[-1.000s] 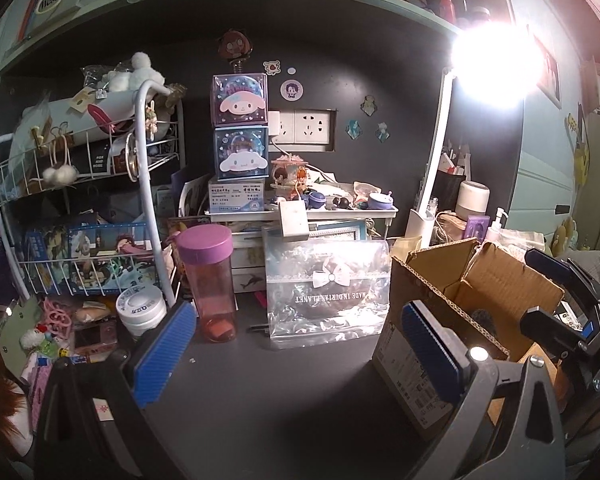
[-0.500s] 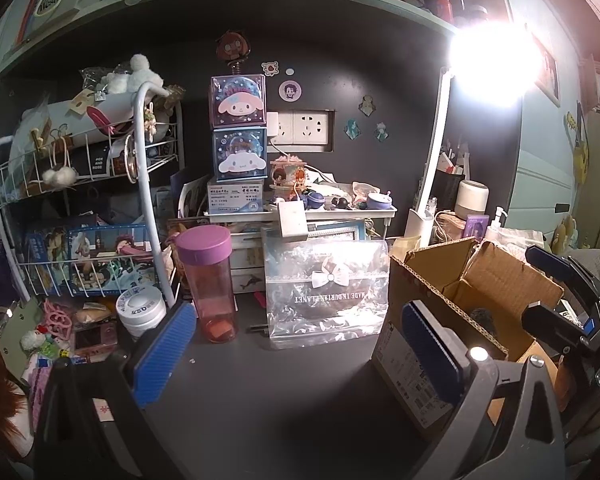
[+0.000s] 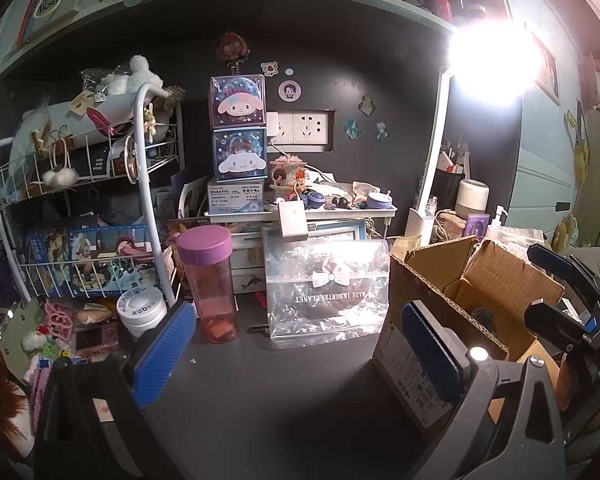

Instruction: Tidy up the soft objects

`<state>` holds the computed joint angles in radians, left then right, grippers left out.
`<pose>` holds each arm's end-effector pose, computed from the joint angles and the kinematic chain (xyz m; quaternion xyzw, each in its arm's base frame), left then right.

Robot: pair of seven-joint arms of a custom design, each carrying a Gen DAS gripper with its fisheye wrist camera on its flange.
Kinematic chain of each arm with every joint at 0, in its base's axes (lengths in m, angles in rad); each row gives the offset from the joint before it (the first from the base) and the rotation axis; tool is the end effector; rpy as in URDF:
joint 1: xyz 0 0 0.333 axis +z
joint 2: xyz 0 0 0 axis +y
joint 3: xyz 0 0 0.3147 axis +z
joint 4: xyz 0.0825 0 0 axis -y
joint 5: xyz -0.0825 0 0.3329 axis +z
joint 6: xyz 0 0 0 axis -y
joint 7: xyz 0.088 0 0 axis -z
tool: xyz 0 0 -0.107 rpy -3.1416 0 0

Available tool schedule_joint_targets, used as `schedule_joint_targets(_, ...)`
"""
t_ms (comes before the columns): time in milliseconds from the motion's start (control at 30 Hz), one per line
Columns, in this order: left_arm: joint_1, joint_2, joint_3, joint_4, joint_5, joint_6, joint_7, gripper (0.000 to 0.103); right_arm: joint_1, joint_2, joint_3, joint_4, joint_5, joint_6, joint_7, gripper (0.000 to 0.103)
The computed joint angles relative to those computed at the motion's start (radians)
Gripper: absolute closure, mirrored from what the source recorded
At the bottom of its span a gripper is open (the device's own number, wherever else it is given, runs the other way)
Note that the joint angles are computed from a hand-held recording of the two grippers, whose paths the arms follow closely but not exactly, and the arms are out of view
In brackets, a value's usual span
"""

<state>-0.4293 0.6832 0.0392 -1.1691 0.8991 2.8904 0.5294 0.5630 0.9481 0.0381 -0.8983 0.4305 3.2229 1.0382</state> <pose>0.6587 -0.3322 0.5110 -0.5537 0.6321 -0.4217 0.3405 0.6636 0.3854 0.4945 -0.6917 0.3492 -0.3284 0.5401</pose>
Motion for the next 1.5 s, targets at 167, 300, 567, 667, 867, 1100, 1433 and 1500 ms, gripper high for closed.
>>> schedule_joint_targets(167,-0.001,0.0,-0.001,0.001,-0.002,-0.002,0.003,0.001,0.0,-0.001,0.0,-0.001,0.0,0.0,0.002,0.0)
schedule_joint_targets(300,0.0,-0.002,-0.001,-0.002,-0.002,-0.001,0.004,0.001,0.003,-0.007,-0.005,-0.01,0.002,0.003,0.005,0.0)
schedule_joint_targets(567,-0.003,0.001,0.001,0.003,-0.002,-0.004,0.005,0.001,-0.001,-0.004,0.003,-0.007,0.002,0.002,-0.001,0.0)
schedule_joint_targets(667,-0.002,0.0,0.0,0.001,-0.002,-0.002,0.004,0.001,-0.005,-0.005,0.011,-0.008,0.002,0.003,-0.007,0.0)
schedule_joint_targets(867,-0.004,0.001,0.001,0.003,0.0,-0.004,0.002,0.001,-0.006,-0.006,0.013,-0.009,0.004,0.005,-0.011,0.0)
schedule_joint_targets(1100,-0.003,0.003,-0.001,0.008,0.002,-0.009,0.009,0.001,-0.005,-0.009,0.014,-0.015,0.008,0.009,-0.015,0.0)
schedule_joint_targets(1433,-0.004,0.004,0.0,0.006,-0.003,-0.005,0.012,0.001,-0.008,-0.014,0.017,-0.021,0.013,0.009,-0.021,0.0)
schedule_joint_targets(1500,-0.005,0.003,0.0,0.005,-0.002,-0.006,0.012,0.001,-0.011,-0.014,0.021,-0.021,0.012,0.009,-0.025,0.0)
